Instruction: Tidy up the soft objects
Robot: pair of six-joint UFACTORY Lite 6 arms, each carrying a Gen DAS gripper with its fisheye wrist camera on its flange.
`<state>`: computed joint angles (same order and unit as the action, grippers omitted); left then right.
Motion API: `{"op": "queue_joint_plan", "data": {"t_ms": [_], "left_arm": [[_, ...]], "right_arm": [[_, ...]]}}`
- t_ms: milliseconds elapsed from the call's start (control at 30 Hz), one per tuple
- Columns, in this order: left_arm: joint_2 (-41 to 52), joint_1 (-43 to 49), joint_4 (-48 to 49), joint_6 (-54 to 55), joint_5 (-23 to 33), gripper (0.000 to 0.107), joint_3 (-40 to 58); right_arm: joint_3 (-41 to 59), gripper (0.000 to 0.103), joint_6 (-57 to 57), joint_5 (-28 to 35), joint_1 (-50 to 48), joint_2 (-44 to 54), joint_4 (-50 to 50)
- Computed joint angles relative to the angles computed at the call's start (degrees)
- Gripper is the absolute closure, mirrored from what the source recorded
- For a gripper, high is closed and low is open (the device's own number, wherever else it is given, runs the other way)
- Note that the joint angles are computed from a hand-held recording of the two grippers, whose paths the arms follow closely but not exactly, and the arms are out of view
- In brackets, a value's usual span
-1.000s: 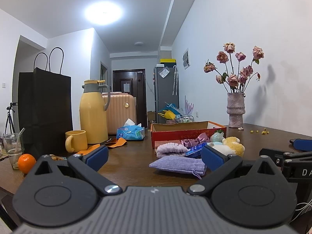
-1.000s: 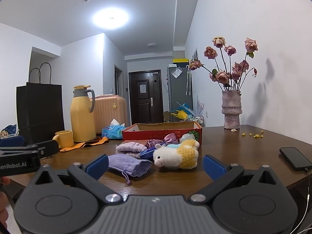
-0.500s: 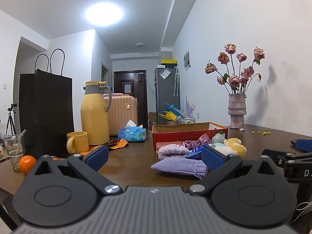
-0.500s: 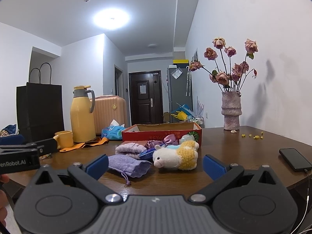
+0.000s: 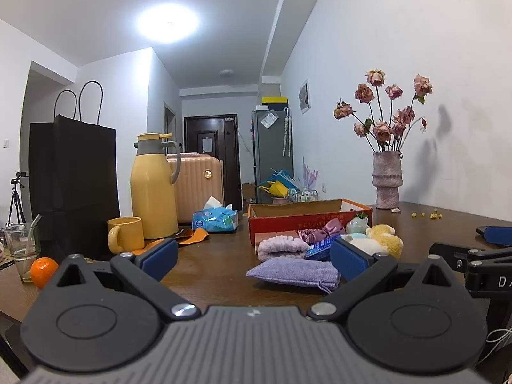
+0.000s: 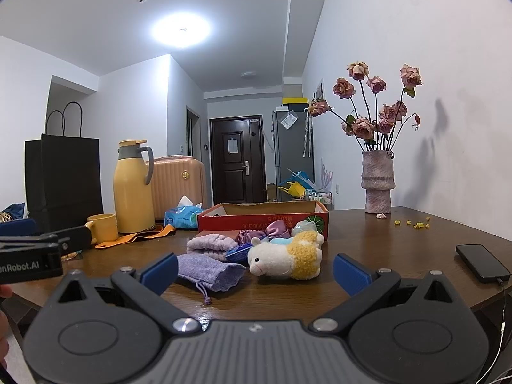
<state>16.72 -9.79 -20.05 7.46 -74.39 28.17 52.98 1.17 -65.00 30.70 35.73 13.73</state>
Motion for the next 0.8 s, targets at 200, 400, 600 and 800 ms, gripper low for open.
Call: {"op": "queue_joint_plan", "data": {"t_ms": [200,400,600,800], "left_arm": [[-0.2,0.0,0.0,-0.1,0.7,0.004,0.0],[-0.3,0.2,0.1,-0.5,1.6,0.004,0.1],[-0.7,1.3,1.7,-1.7,2.2,0.004,0.0],[-0.8,1.1,1.8,-1.8,2.2,0.004,-0.1]], "right_arm": [[0.1,0.0,0.1,0.1,0.0,0.1,0.0],[0.2,0.0,0.0,0.5,-0.1,0.1,0.0],[0.4,0.0,-0.2,0.6,0.0,0.3,0.3],[0.5,0.0,-0.2,0.6,0.1,0.3,0.5]]}}
